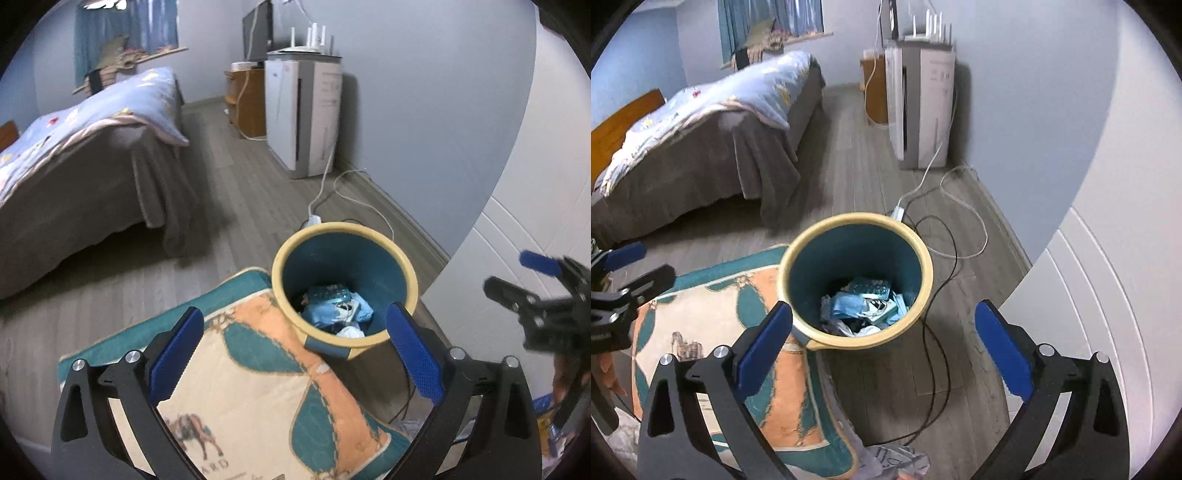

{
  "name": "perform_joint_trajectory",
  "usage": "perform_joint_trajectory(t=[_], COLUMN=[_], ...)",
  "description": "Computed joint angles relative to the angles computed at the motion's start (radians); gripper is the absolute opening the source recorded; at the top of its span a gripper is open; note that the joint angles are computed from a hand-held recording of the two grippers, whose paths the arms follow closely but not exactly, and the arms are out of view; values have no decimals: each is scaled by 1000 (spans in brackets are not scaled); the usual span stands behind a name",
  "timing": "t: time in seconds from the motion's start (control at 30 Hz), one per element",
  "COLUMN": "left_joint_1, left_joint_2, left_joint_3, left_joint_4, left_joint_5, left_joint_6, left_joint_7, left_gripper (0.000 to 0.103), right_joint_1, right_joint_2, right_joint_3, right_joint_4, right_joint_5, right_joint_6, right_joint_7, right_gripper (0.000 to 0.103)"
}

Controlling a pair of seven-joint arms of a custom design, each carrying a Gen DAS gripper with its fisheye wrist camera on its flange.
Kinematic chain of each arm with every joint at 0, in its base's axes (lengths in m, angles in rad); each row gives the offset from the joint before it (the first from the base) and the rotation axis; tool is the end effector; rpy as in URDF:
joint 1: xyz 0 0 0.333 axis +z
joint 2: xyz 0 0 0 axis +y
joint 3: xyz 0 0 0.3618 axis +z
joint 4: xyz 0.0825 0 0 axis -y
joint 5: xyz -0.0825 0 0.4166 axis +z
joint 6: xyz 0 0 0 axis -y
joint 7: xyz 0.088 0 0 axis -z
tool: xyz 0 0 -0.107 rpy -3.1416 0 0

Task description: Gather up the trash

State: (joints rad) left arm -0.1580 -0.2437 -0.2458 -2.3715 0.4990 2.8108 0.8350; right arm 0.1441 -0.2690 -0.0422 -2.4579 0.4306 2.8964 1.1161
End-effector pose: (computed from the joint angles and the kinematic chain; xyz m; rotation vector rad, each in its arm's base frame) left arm 0.4701 -0.2339 0.5160 -1.7066 1.8873 -0.7342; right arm 0.5041 0.0255 0.5006 -1.9000 1.5961 -0.5442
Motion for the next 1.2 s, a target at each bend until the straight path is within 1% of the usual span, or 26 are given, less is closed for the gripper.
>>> perform_joint_trajectory(t=[0.13,0.2,0.33,0.4,0.47,0.53,0.6,0.67,0.8,1.0,1.2], left_joint_1=[32,39,25,15,4,15,19,18,22,26,30], left_joint_2=[-65,-95,-152,-166,-178,-190,-201,-209,-225,-240,-245], left_joint_3=[-46,-61,-56,-50,-42,-50,-54,-52,-56,-64,-71], left_joint_4=[-33,-48,-88,-98,-106,-115,-122,-128,-137,-141,-141], left_joint_5=[92,129,137,122,100,105,103,95,90,93,99], left_joint_6=[-29,-46,-29,-31,-33,-27,-29,-27,-24,-20,-19], left_joint_7=[-86,-114,-125,-115,-101,-109,-111,-111,-109,-108,-107], left_gripper=[98,98,98,98,98,98,98,98,98,98,98], right_joint_1=[-11,0,2,33,-12,-35,-65,-60,-85,-86,-88], right_joint_2=[-84,-117,-155,-163,-163,-168,-179,-185,-185,-187,-190], right_joint_3=[42,43,56,32,79,106,139,139,160,142,138], right_joint_4=[-93,-124,-183,-197,-212,-224,-236,-245,-248,-252,-254], right_joint_5=[-27,-33,-51,-46,-74,-100,-131,-148,-168,-174,-187], right_joint_6=[92,106,201,219,224,227,253,266,271,260,257], right_joint_7=[46,62,97,100,132,155,176,181,217,254,270], right_gripper=[97,97,97,97,97,97,97,97,97,97,97])
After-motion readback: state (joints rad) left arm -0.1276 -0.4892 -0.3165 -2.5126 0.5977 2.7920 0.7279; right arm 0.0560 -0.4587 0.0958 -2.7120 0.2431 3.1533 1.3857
